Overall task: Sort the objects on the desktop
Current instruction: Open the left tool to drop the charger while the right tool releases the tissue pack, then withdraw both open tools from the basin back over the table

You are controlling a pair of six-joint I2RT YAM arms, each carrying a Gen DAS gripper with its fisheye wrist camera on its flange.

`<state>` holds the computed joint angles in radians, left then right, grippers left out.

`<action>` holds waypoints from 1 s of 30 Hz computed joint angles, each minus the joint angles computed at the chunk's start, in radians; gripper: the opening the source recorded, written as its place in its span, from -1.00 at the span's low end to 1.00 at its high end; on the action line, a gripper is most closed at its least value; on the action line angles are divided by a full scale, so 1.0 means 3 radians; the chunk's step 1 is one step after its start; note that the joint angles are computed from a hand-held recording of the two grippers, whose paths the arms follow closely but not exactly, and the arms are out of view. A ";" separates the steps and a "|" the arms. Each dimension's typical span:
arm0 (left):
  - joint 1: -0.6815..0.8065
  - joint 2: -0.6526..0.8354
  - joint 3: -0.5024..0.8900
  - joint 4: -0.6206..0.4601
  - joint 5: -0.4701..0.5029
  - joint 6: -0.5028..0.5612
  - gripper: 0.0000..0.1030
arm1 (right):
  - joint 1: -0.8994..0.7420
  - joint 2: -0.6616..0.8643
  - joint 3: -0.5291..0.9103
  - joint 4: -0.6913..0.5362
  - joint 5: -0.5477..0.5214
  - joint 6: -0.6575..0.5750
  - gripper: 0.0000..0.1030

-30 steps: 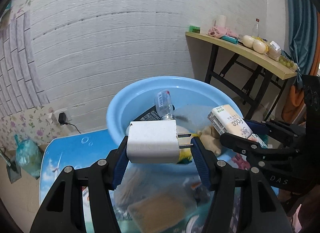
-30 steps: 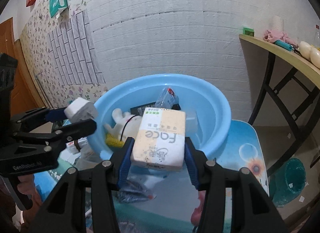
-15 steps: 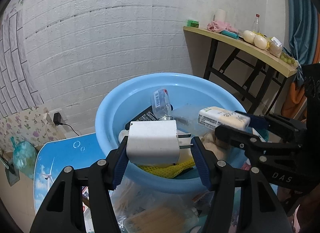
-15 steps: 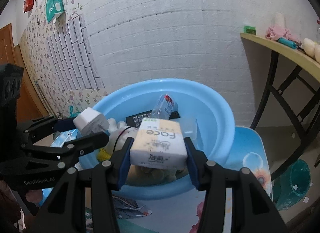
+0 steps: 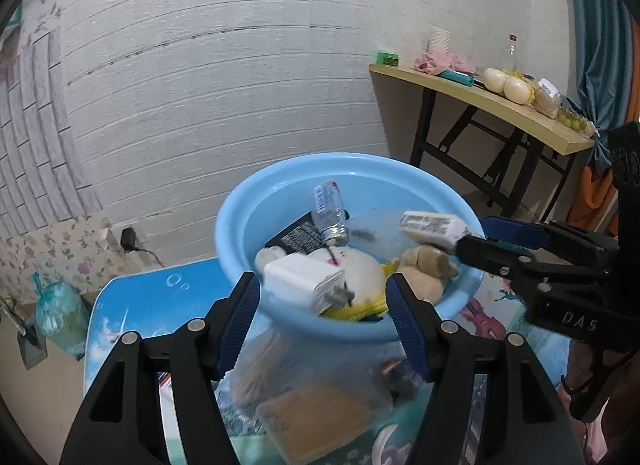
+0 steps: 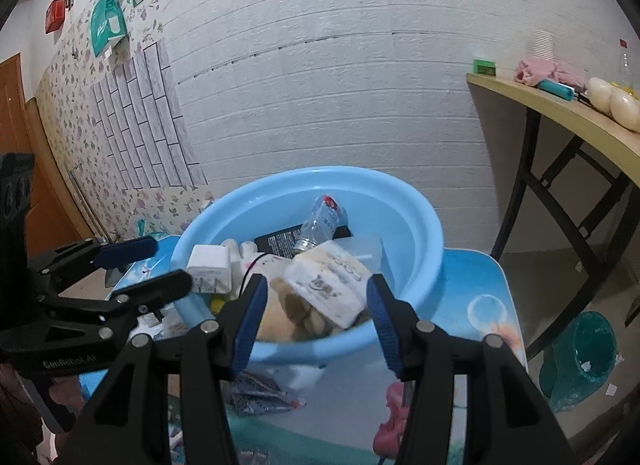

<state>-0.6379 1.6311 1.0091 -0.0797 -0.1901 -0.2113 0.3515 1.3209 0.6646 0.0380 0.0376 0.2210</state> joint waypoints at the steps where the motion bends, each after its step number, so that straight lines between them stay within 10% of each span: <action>1: 0.0010 -0.0042 -0.0029 -0.0033 -0.0009 -0.0046 0.46 | 0.0003 -0.0053 -0.0032 -0.0023 0.0012 0.0009 0.00; 9: 0.0078 -0.0583 -0.0544 -0.0027 -0.0082 -0.0500 0.81 | 0.0116 -0.0394 -0.0184 -0.0251 0.0129 0.0138 0.00; 30: -0.0431 -0.0836 -0.1477 0.0070 -0.0226 -0.0968 0.82 | 0.0610 -0.0636 -0.0722 -0.0403 0.0356 0.0604 0.00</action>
